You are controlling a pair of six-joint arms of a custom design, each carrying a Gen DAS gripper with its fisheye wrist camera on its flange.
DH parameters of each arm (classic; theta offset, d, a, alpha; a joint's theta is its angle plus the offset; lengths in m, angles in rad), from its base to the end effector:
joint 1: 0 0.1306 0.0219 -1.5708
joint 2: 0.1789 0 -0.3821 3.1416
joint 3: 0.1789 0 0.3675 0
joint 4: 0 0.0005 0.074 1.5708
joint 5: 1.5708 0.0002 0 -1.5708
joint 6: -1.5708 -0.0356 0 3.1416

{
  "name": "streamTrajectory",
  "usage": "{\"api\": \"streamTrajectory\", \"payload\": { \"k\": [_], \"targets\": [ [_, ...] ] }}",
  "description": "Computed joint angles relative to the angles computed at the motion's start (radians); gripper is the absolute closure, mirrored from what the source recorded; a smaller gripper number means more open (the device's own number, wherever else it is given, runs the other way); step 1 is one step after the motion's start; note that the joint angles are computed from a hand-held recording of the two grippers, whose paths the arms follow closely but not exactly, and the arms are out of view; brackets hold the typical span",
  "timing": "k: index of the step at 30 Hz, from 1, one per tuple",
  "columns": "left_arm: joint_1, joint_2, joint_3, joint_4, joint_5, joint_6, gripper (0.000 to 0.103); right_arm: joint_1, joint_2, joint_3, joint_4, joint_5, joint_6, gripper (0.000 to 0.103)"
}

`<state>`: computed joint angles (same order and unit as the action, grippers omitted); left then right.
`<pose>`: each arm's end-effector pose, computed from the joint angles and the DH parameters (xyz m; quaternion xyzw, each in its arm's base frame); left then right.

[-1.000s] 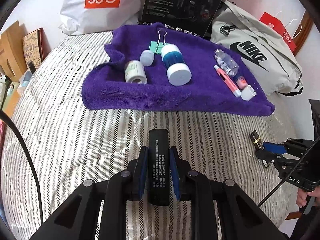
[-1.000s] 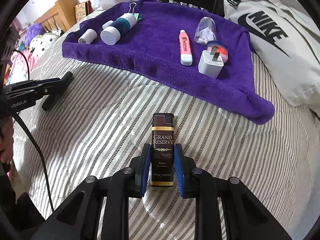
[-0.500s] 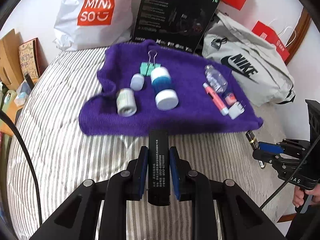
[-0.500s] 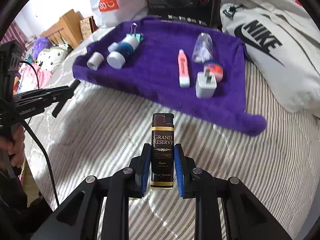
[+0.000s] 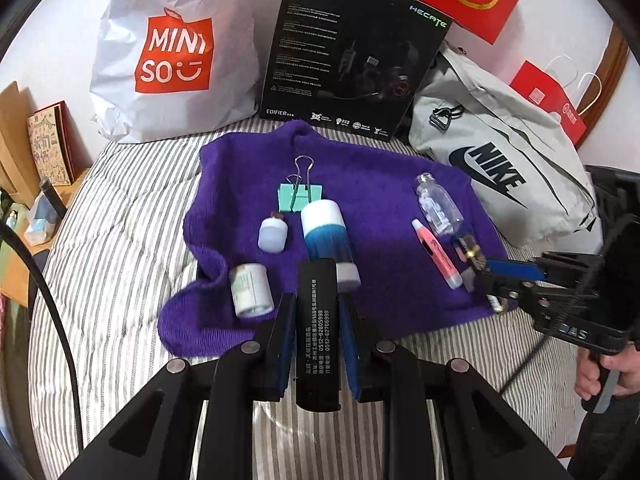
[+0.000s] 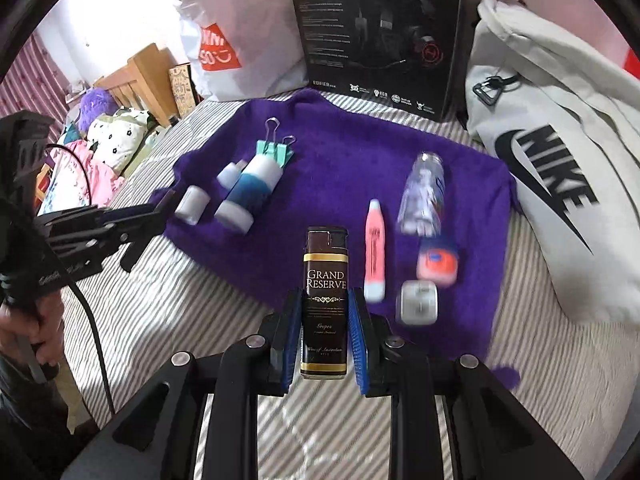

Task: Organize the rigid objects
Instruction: 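Lower the box onto the towel beside the highlighter and open the right gripper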

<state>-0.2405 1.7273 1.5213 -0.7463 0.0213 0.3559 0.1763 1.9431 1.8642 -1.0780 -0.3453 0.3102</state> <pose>0.5540 -0.1372 0.3268 -0.0517 0.9511 -0.0991 0.2879 0.6196 0.1221 0.3286 -0.2665 0.9272 0.1542 0.2132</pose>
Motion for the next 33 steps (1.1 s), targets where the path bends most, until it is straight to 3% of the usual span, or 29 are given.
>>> {"api": "streamTrajectory", "payload": {
  "k": [6,13,18,22,33],
  "targets": [
    [0.014,0.043,0.044,-0.013,0.015,-0.002,0.082,0.025,0.137,0.161,-0.06,0.024,-0.021,0.08],
    [0.027,0.07,0.075,-0.021,0.029,-0.002,0.082,0.056,0.215,0.217,-0.079,0.077,-0.01,0.08],
    [0.028,0.081,0.091,-0.024,0.031,-0.008,0.082,0.061,0.204,0.195,-0.049,0.09,0.005,0.079],
    [0.024,0.092,0.11,-0.031,0.031,-0.011,0.082,0.059,0.2,0.191,-0.06,0.063,0.023,0.059],
    [-0.018,0.145,0.191,-0.056,0.036,-0.026,0.082,-0.005,0.063,0.062,0.005,0.017,-0.005,0.059]
  ]
}}
